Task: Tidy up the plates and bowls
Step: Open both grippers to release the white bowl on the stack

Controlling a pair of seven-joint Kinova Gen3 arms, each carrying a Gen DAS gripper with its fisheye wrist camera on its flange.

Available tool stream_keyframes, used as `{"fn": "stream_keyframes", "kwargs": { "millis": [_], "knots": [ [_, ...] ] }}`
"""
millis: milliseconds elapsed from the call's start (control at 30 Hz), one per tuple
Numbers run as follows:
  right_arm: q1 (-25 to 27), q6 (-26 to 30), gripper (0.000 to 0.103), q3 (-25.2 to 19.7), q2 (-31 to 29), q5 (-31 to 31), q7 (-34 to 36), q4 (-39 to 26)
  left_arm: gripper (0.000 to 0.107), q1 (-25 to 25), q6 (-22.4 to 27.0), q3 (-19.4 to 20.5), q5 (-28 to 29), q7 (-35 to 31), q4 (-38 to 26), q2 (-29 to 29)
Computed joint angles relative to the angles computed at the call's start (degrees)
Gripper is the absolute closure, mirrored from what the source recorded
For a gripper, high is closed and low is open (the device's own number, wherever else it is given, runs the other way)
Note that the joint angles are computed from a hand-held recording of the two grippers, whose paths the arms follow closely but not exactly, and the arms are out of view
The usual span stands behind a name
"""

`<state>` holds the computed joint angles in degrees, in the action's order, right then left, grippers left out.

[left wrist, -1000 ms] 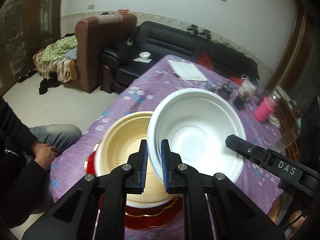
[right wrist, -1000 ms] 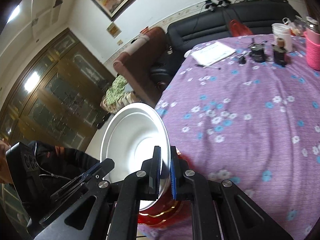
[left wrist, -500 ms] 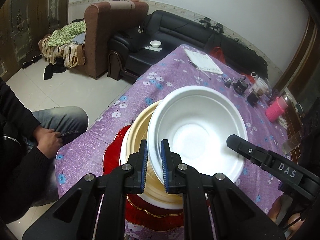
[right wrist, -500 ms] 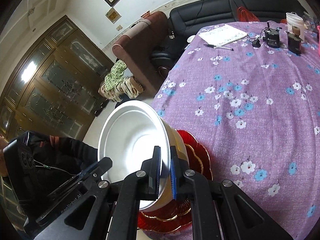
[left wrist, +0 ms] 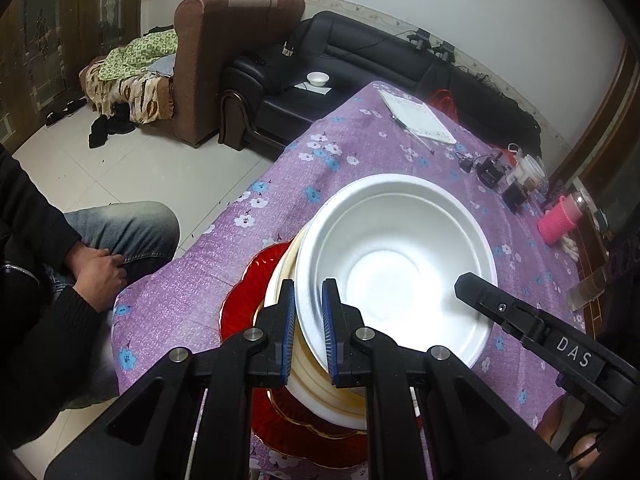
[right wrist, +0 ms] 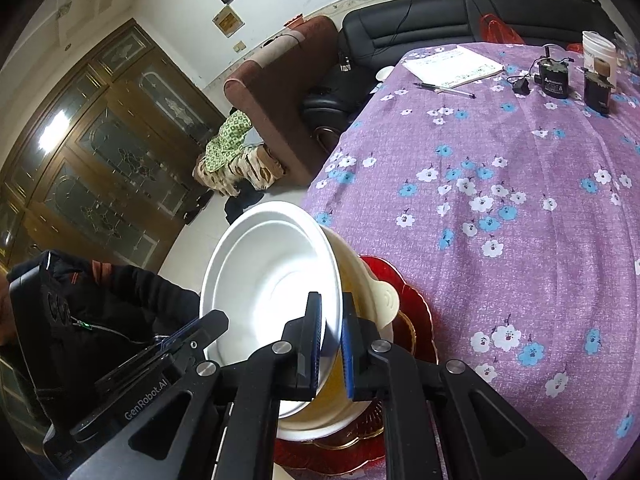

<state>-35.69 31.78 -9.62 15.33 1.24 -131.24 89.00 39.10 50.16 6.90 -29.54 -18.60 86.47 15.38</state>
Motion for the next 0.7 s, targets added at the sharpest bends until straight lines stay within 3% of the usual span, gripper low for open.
{"fn": "stream_keyframes", "kwargs": {
  "millis": [233,500,667,700],
  "knots": [
    [-2.4,0.3,0.094,1.6,0.4,3.9,-3.1,-0.3,0.097,0.0,0.4,0.1,0.2,-1.0,-0.4,0.3],
    [-7.5,2.2,0.091,3.6,0.6,13.8,-8.9,-1.0,0.095,0.7,1.9,0.0,-0.8,-0.9,-0.6,0.0],
    [-10.3,4.4,0.091,4.5,1.5,20.2,-13.2,-1.9,0.062,2.8,5.5,-0.1,-5.4,1.1,-1.0,-0.2],
    [-10.1,4.5,0.091,4.4,1.6,20.4,-13.6,-1.9,0.062,2.6,5.2,0.0,-5.5,1.2,-0.6,-0.5]
  ]
}}
